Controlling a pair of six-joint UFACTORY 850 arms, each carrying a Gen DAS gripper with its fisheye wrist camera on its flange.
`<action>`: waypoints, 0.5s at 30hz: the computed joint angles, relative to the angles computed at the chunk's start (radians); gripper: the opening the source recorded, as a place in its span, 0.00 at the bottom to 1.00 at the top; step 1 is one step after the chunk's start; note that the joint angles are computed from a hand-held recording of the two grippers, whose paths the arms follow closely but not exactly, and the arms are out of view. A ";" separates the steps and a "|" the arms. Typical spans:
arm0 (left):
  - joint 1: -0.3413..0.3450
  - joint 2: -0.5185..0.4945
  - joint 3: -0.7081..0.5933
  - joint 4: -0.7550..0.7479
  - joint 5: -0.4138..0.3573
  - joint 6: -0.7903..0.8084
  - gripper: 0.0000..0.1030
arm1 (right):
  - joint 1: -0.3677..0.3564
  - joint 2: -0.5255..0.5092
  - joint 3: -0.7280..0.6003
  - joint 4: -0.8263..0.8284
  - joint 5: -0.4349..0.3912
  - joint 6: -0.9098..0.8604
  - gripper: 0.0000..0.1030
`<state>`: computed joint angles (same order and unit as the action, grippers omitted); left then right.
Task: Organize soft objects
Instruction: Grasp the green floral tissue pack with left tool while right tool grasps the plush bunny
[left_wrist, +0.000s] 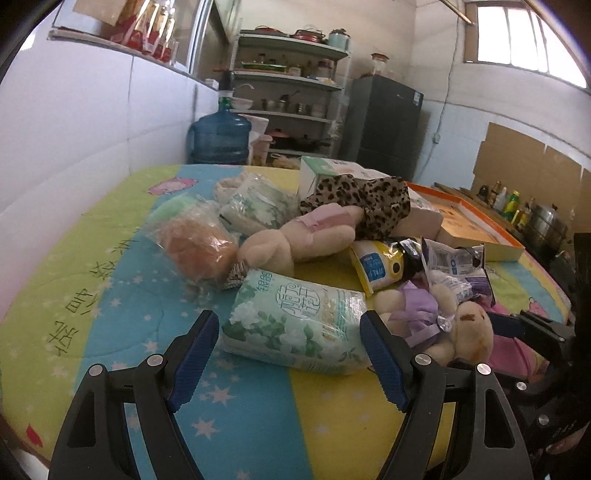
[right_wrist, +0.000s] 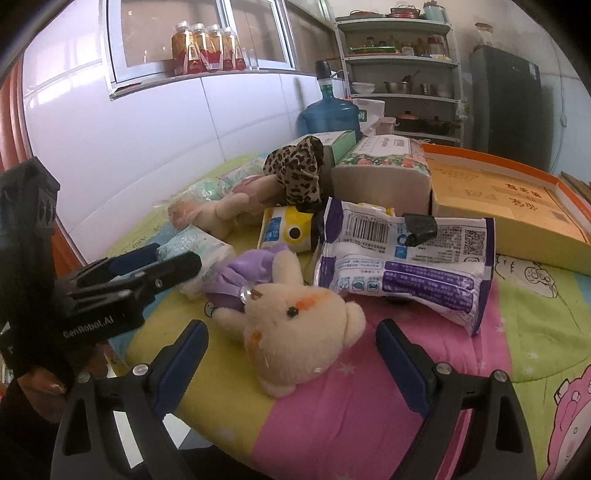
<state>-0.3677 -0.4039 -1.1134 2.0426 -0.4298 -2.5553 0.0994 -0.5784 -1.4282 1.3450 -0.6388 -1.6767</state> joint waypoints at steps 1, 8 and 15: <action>0.004 -0.001 0.000 0.018 0.006 -0.021 0.78 | 0.000 -0.001 -0.001 -0.001 0.000 0.004 0.90; 0.035 -0.021 -0.018 0.163 0.078 -0.186 0.77 | 0.008 -0.008 -0.015 -0.010 0.021 0.020 0.90; 0.010 -0.024 -0.020 0.141 0.043 -0.133 0.60 | 0.001 -0.023 -0.036 -0.021 -0.035 0.035 0.60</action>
